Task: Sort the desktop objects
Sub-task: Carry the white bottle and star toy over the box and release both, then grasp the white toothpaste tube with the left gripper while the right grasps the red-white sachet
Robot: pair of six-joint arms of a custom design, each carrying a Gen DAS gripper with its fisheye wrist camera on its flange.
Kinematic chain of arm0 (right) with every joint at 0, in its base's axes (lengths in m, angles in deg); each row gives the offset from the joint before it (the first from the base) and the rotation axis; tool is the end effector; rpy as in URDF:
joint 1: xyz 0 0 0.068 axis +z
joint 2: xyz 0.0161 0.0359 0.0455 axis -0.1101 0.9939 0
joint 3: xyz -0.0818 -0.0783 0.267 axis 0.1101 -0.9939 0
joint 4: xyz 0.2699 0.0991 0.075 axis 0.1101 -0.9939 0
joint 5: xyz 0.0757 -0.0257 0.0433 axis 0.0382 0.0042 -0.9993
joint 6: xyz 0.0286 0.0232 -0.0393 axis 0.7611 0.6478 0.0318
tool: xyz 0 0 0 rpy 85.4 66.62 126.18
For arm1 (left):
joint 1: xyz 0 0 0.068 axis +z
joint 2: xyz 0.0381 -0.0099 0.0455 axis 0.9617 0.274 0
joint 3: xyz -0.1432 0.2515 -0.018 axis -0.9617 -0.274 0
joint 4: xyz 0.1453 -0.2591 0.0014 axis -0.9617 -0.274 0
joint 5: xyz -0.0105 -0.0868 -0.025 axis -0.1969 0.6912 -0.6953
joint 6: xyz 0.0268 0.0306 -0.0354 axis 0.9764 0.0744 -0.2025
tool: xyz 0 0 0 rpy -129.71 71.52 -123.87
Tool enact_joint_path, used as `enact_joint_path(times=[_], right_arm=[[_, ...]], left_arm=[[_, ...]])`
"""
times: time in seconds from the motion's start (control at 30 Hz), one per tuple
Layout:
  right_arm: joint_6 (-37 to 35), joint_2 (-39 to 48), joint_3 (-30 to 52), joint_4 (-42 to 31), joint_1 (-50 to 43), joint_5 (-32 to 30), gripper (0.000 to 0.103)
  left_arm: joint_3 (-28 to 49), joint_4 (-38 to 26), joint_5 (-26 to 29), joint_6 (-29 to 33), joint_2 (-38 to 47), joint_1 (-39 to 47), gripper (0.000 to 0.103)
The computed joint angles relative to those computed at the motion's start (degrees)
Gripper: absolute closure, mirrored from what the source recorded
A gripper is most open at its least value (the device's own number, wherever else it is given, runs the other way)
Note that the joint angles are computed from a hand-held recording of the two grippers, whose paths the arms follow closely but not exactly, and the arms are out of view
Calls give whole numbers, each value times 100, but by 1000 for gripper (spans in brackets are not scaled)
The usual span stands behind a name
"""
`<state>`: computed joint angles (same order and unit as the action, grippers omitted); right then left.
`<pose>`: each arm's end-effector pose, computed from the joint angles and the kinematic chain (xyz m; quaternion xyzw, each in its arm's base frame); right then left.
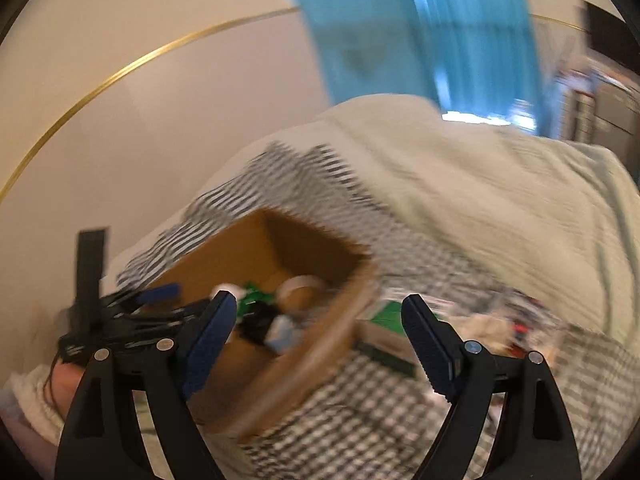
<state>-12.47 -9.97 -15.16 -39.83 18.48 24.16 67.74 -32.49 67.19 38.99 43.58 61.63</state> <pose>0.2244 0.1104 0.3362 -0.1355 0.9036 0.2011 0.3532 0.1287 -0.0244 0.3250 -0.0812 0.9470 -0.0348 0.3089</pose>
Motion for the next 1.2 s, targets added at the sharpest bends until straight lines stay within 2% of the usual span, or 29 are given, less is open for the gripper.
enact_joint_path(times=[0.13, 0.23, 0.4, 0.5, 0.57, 0.87, 0.97, 1.03, 1.1, 1.2], right_arm=[[-211, -491, -177, -365, -1178, -123, 18], [-474, -723, -357, -523, -1922, -490, 18], [-1003, -858, -673, -819, -3004, -954, 18], [-1458, -918, -859, -1009, -3566, -1365, 18], [-1693, -984, -1003, -1100, -3829, -1621, 18], [-2554, -672, -1644, -988, -4662, -2022, 18], [-2818, -615, -1926, -820, -4696, -1959, 19], [-2896, -465, -2062, -710, -4678, -1918, 24], [-2982, -212, -2162, -581, -4657, -1876, 40], [-3016, 133, -2288, -296, -4572, -1735, 43]], left_arm=[[258, 16, -642, -679, 255, -1268, 20], [461, 167, -1074, -1127, 584, -2217, 14], [715, 486, -1536, -1519, 1254, -3391, 13], [806, 704, -1617, -1615, 1724, -3855, 13], [835, 848, -1581, -1670, 1998, -4062, 13], [805, 1639, -1464, -1709, 3209, -4685, 13], [636, 2041, -1295, -1675, 3545, -4664, 13], [556, 2213, -1271, -1679, 3748, -4643, 13], [491, 2402, -1206, -1681, 4024, -4575, 13], [381, 2724, -1029, -1672, 4316, -4403, 13]])
